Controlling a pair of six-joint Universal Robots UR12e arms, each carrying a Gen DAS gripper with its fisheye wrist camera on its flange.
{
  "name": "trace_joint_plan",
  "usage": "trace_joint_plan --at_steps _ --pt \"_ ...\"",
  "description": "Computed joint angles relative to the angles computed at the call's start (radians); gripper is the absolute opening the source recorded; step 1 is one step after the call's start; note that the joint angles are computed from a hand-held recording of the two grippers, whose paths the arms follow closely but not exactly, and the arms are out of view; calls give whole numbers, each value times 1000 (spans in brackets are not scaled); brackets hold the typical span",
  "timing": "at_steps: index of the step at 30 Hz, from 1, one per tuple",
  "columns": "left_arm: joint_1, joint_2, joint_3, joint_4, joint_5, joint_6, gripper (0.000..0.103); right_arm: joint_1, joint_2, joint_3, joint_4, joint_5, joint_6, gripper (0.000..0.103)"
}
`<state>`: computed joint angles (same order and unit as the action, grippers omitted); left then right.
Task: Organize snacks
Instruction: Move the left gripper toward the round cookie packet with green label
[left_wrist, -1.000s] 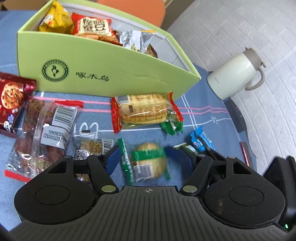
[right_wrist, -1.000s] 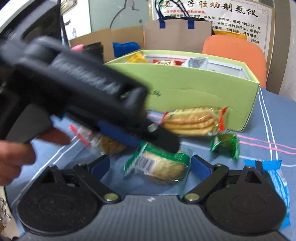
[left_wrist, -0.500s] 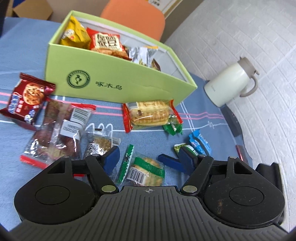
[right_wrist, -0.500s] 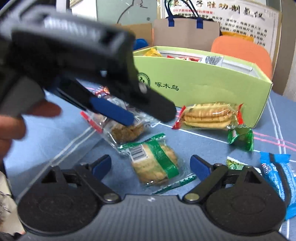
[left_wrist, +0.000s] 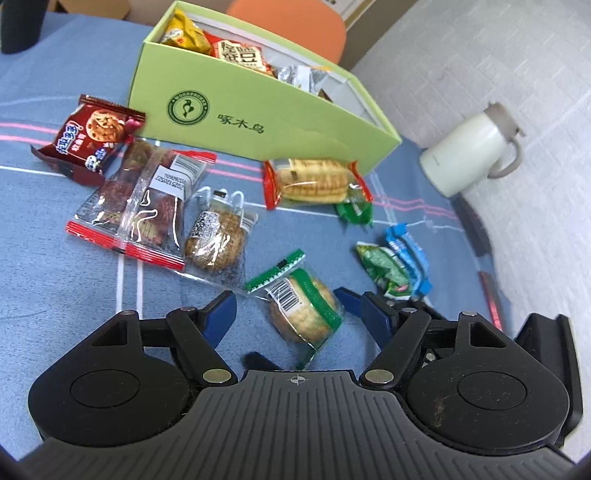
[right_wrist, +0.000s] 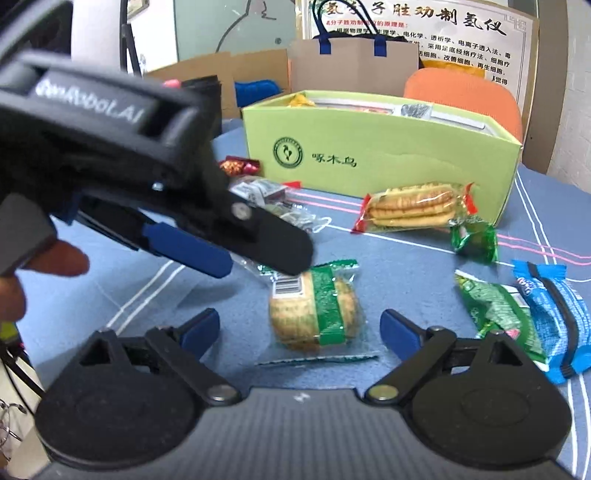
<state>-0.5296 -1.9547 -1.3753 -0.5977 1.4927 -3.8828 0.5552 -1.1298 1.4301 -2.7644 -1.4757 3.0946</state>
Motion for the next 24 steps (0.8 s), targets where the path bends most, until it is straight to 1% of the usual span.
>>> trace_joint_plan --at_steps 2,3,5,11,19,21,24 --pt "-11 -11 19 -19 30 30 63 2 4 -5 4 -13 -2 94" --pt "-15 -15 27 -30 41 31 63 2 5 -7 5 -12 1 94" --pt "-20 -20 32 -30 47 45 63 1 6 -9 9 -11 -8 94" --pt "-27 -24 36 -26 40 54 63 1 6 -10 11 -12 -12 94" --pt "-25 -19 31 -28 31 57 63 6 4 -3 2 -15 -5 94" --pt "-20 -10 18 -15 27 42 63 6 3 1 -3 -16 -6 94" --pt "-7 4 -8 18 -14 5 61 6 -6 18 -19 -21 3 94"
